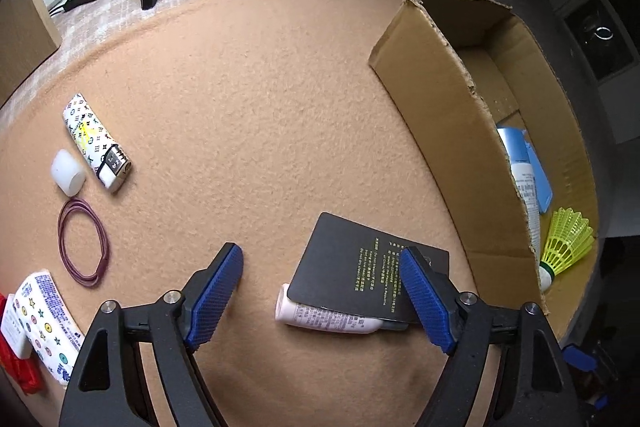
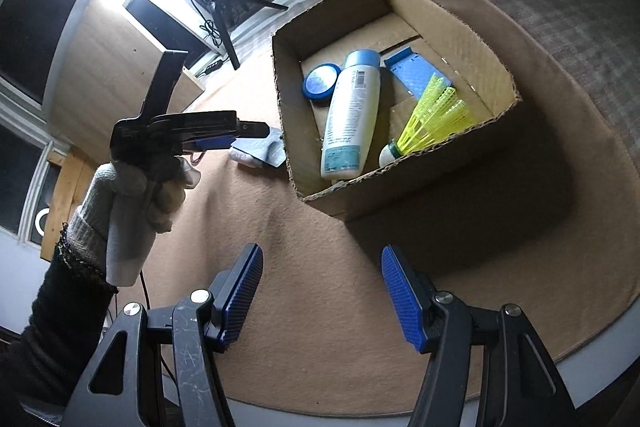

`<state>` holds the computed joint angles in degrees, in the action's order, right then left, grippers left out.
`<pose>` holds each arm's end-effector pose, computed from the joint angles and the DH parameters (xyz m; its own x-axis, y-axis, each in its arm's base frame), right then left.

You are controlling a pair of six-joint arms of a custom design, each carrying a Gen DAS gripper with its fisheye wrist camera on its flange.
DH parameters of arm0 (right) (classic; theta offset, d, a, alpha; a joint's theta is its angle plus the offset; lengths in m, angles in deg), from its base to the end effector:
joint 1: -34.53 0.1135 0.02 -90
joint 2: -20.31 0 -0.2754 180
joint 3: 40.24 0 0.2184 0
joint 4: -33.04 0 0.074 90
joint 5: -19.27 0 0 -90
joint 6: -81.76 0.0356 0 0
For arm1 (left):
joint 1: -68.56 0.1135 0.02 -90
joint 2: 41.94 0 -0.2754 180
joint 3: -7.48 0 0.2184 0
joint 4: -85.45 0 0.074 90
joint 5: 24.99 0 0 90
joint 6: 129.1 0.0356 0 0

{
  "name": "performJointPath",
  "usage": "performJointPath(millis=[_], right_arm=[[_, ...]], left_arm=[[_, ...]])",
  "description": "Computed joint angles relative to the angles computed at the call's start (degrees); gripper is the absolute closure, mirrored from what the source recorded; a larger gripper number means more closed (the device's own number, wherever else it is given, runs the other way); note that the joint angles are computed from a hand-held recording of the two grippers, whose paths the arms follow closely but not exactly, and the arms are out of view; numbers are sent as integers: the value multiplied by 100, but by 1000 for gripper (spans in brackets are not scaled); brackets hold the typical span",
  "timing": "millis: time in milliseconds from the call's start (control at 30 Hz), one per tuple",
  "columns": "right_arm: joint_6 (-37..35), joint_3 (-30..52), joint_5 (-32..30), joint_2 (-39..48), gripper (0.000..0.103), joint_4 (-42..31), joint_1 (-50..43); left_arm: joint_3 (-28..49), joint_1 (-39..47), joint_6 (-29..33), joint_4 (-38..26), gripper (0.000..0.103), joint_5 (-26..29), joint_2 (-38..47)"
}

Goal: Organize objects

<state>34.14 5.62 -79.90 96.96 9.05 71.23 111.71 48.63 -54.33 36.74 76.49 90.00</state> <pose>0.1626 0.1282 0.1805 -0.9312 0.1359 -0.3383 -0.0487 0.8732 0.4849 0.3952 -0.1508 0.1110 -0.9810 0.0819 -0.1757 0.1247 0.9606 -0.2483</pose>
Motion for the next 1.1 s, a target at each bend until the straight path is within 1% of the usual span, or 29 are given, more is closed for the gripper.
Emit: performJointPath(millis=[33, 100, 133, 200, 333, 367, 433, 500, 667, 767, 900, 933, 967, 1000, 1033, 1100], right_arm=[[-23, 26, -11, 23, 45, -3, -13], [-57, 65, -27, 56, 45, 3, -9], [-70, 78, -40, 56, 45, 5, -1], [-90, 117, -48, 104, 45, 35, 36], [-79, 214, -68, 257, 45, 120, 112], [-79, 239, -60, 291, 45, 131, 131], [-90, 296, -64, 374, 45, 171, 156], [-94, 334, -67, 430, 45, 208, 183], [-77, 407, -166, 707, 46, 490, 208], [-30, 437, -344, 943, 52, 757, 247], [217, 526, -623, 1344, 57, 1232, 329], [193, 604, -594, 1430, 60, 1234, 374], [130, 734, -510, 1531, 62, 1169, 448], [34, 890, -397, 1635, 62, 1070, 525], [1, 981, -358, 1693, 63, 1017, 556], [-12, 1081, -341, 1770, 63, 1003, 587]], left_arm=[[12, 4, -5, -12, 26, 8, -6], [54, 20, -43, -55, 37, 38, -9], [57, 28, -60, -58, 38, 59, -16], [48, 35, -71, -64, 47, 113, -38], [2, -19, -67, -85, 60, 129, -107], [-28, -34, -60, -73, 65, 141, -133], [-96, -100, -97, 0, 70, 153, -179], [-220, -132, -123, 94, 79, 210, -278], [-794, -193, -259, 523, 89, 239, -711], [-1137, -188, -377, 763, 94, 309, -957], [-1621, -240, -578, 1063, 96, 389, -1263], [-1722, -238, -564, 1098, 97, 413, -1325], [-1773, -255, -557, 1111, 102, 426, -1366], [-1916, -266, -526, 1179, 103, 411, -1423], [-2310, -117, -364, 1345, 103, 450, -1600], [-2566, -123, -384, 1564, 103, 413, -1727]])
